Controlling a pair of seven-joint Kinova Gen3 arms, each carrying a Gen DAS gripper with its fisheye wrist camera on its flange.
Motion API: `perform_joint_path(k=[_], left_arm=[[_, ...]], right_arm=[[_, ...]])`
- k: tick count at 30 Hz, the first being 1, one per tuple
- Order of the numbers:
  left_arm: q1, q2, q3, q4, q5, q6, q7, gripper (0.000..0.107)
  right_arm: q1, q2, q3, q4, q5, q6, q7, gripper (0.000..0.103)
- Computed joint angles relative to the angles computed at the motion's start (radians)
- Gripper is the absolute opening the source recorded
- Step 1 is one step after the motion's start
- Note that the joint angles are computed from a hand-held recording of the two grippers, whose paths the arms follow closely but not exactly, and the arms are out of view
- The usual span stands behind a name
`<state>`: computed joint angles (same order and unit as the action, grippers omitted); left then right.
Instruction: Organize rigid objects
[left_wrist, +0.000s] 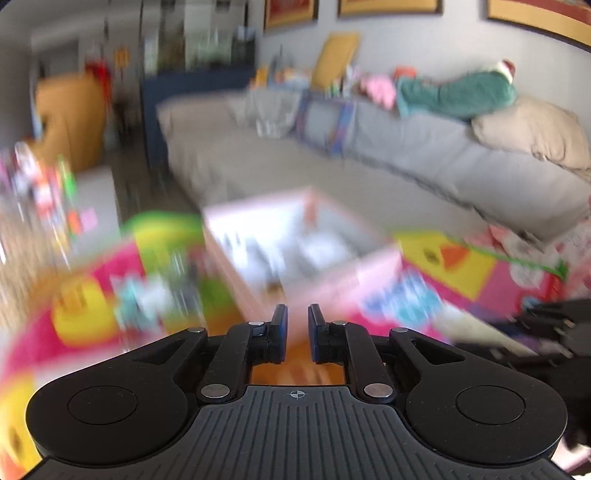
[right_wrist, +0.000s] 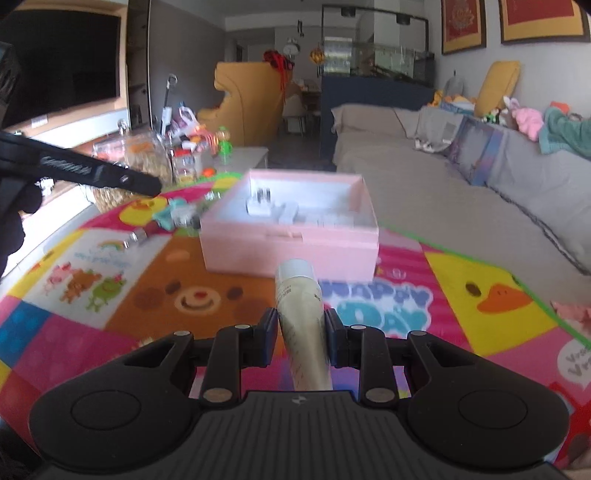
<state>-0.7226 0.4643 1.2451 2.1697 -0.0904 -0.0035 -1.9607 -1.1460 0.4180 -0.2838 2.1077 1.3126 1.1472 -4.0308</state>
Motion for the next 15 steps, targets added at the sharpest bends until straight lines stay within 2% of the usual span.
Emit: perform_joint_path(k=[3, 5, 7, 10, 12, 13, 14, 15], left_arm=[[0.02, -0.005, -0.057, 0.012, 0.023, 0.112, -0.02, 0.013], [0.02, -0.015, -0.068, 0.039, 0.044, 0.132, -0.044, 0.013], [0.06, -0.036, -0.114, 0.071, 0.07, 0.113, -0.081, 0.015], [0.182, -0.07, -0.231, 0.107, 0.055, 0.045, -0.076, 0.016], [0.19, -0.077, -0.237, 0.127, 0.077, 0.012, -0.095, 0.016], [0.202, -0.073, -0.246, 0.124, 0.075, 0.012, -0.088, 0.018], [0.233, -0.079, -0.274, 0.119, 0.078, 0.015, -0.08, 0.022], [0.28, -0.079, -0.317, 0.106, 0.073, 0.035, -0.065, 0.029]], right_arm=[[0.029, 0.018, 0.004, -0.002, 0.0, -0.066, -0.01, 0.026], [0.035, 0.027, 0.01, -0.005, 0.007, -0.089, -0.011, 0.026], [0.039, 0.032, 0.016, -0.01, 0.015, -0.106, -0.005, 0.027], [0.035, 0.046, 0.022, -0.034, 0.007, -0.109, 0.032, 0.027], [0.026, 0.057, 0.025, -0.057, -0.02, -0.1, 0.081, 0.032], [0.021, 0.061, 0.028, -0.065, -0.031, -0.096, 0.1, 0.039], [0.015, 0.064, 0.031, -0.071, -0.044, -0.09, 0.116, 0.044], [0.013, 0.067, 0.035, -0.076, -0.052, -0.091, 0.129, 0.045]])
